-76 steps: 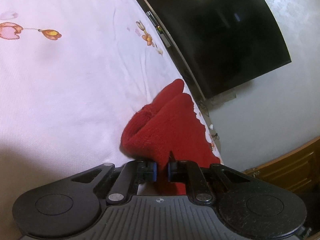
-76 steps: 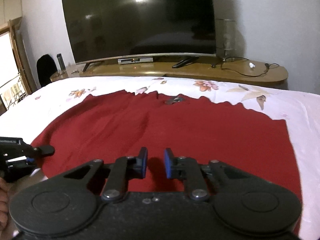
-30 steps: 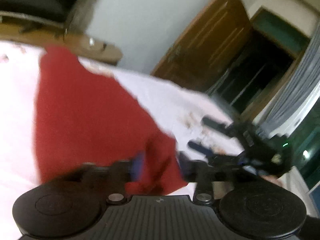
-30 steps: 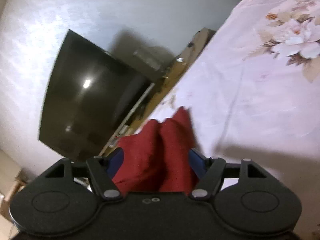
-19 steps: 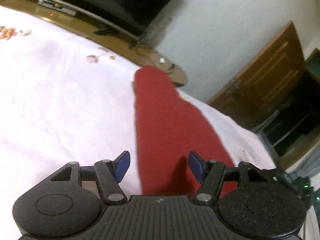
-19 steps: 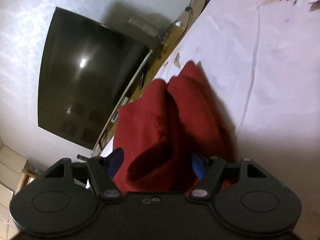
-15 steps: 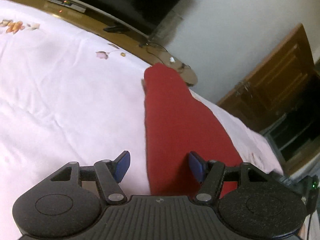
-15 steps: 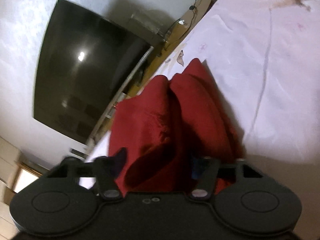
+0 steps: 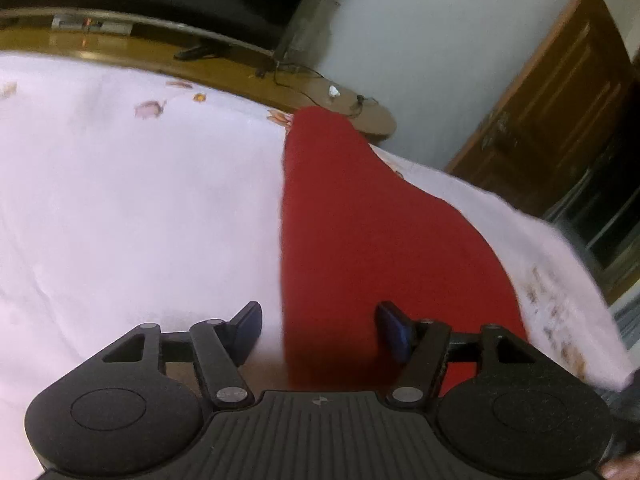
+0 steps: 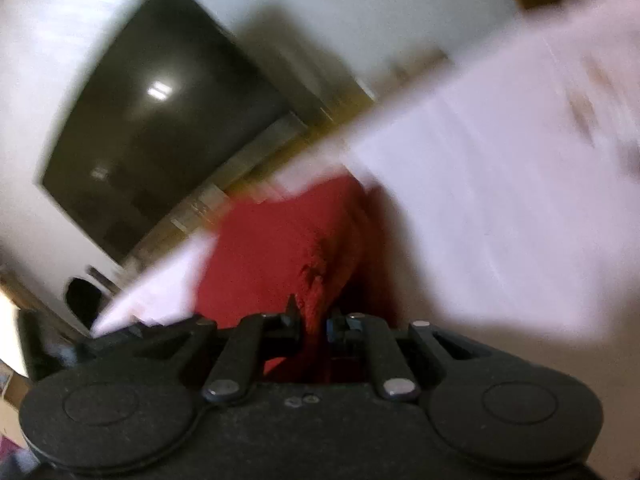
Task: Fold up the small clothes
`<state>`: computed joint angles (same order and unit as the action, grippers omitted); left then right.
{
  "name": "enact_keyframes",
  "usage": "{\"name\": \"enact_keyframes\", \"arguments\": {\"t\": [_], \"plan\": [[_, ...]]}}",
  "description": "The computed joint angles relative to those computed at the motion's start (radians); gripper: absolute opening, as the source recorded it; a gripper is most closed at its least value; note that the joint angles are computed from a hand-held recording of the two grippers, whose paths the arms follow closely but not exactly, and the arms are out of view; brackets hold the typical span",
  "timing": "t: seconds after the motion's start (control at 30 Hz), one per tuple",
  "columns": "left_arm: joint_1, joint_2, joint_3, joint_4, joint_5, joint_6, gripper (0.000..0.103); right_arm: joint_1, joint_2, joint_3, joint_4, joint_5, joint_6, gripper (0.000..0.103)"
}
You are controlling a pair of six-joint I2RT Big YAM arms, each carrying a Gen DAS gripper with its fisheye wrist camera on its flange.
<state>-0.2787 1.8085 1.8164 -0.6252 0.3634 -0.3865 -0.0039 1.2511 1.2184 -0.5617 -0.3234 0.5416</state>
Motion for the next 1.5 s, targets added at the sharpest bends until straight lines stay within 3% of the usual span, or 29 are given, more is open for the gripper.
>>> {"name": "enact_keyframes", "arguments": {"t": [0.07, 0.13, 0.2, 0.27, 0.43, 0.57, 0.6, 0.63, 0.67, 0.77, 0.87, 0.9, 0.97, 1.03, 1.13, 1.17, 1.23, 1.3, 1.4, 1.43, 1.5], "plan": [[0.004, -0.001, 0.002, -0.006, 0.005, 0.006, 0.067, -0.029, -0.014, -0.052, 0.056, -0.076, 0.076, 0.015], [0.006, -0.011, 0.010, -0.015, -0.007, 0.031, 0.067, -0.038, -0.043, -0.071, 0.103, -0.072, 0.106, 0.024], [0.010, -0.021, 0.008, 0.009, -0.016, 0.043, 0.067, -0.041, -0.047, -0.066, 0.145, -0.043, 0.083, 0.043], [0.018, 0.004, 0.055, 0.001, -0.015, 0.045, 0.067, -0.053, -0.015, -0.029, 0.169, -0.035, 0.049, 0.048], [0.029, 0.111, 0.221, -0.082, 0.012, 0.077, 0.067, -0.077, 0.163, 0.154, 0.129, -0.097, -0.006, 0.048], [0.031, 0.216, 0.383, -0.161, 0.058, 0.072, 0.067, -0.078, 0.271, 0.260, 0.082, -0.208, 0.028, 0.048], [0.030, 0.232, 0.409, -0.177, 0.060, 0.074, 0.067, -0.079, 0.266, 0.252, 0.066, -0.220, 0.015, 0.042], [0.024, 0.242, 0.419, -0.181, 0.050, 0.074, 0.067, -0.072, 0.273, 0.264, 0.046, -0.198, -0.013, 0.034], [0.019, 0.242, 0.419, -0.175, 0.030, 0.075, 0.067, -0.066, 0.259, 0.250, 0.061, -0.166, -0.045, 0.016], [-0.013, 0.231, 0.408, -0.141, -0.083, 0.142, 0.067, -0.018, 0.193, 0.175, 0.177, 0.024, -0.160, 0.012], [-0.041, 0.276, 0.480, -0.196, -0.161, 0.198, 0.068, 0.024, 0.207, 0.176, 0.143, 0.173, -0.261, 0.012], [-0.044, 0.280, 0.479, -0.188, -0.167, 0.201, 0.075, 0.025, 0.222, 0.178, 0.127, 0.192, -0.252, 0.012], [-0.044, 0.285, 0.476, -0.180, -0.176, 0.173, 0.080, 0.015, 0.234, 0.171, 0.134, 0.187, -0.212, 0.014], [-0.034, 0.286, 0.473, -0.178, -0.149, 0.141, 0.082, 0.018, 0.240, 0.188, 0.106, 0.191, -0.227, 0.017], [-0.027, 0.242, 0.423, -0.160, -0.145, 0.142, 0.081, 0.013, 0.233, 0.213, 0.045, 0.194, -0.243, 0.047], [-0.025, 0.195, 0.356, -0.115, -0.143, 0.149, 0.081, 0.005, 0.240, 0.229, 0.045, 0.186, -0.234, 0.050], [-0.022, 0.114, 0.235, -0.041, -0.133, 0.155, 0.081, 0.003, 0.181, 0.183, 0.097, 0.175, -0.253, 0.050], [-0.021, 0.054, 0.142, 0.004, -0.119, 0.146, 0.081, 0.015, 0.124, 0.154, 0.098, 0.158, -0.303, 0.048], [-0.032, 0.033, 0.102, -0.024, -0.136, 0.188, 0.082, 0.043, 0.082, 0.126, 0.087, 0.121, -0.362, 0.046], [-0.037, 0.041, 0.106, -0.046, -0.150, 0.203, 0.082, 0.063, 0.088, 0.130, 0.061, 0.140, -0.410, 0.045], [-0.030, 0.038, 0.081, -0.022, -0.127, 0.163, 0.084, 0.099, 0.136, 0.172, -0.043, 0.236, -0.476, 0.043]]}}
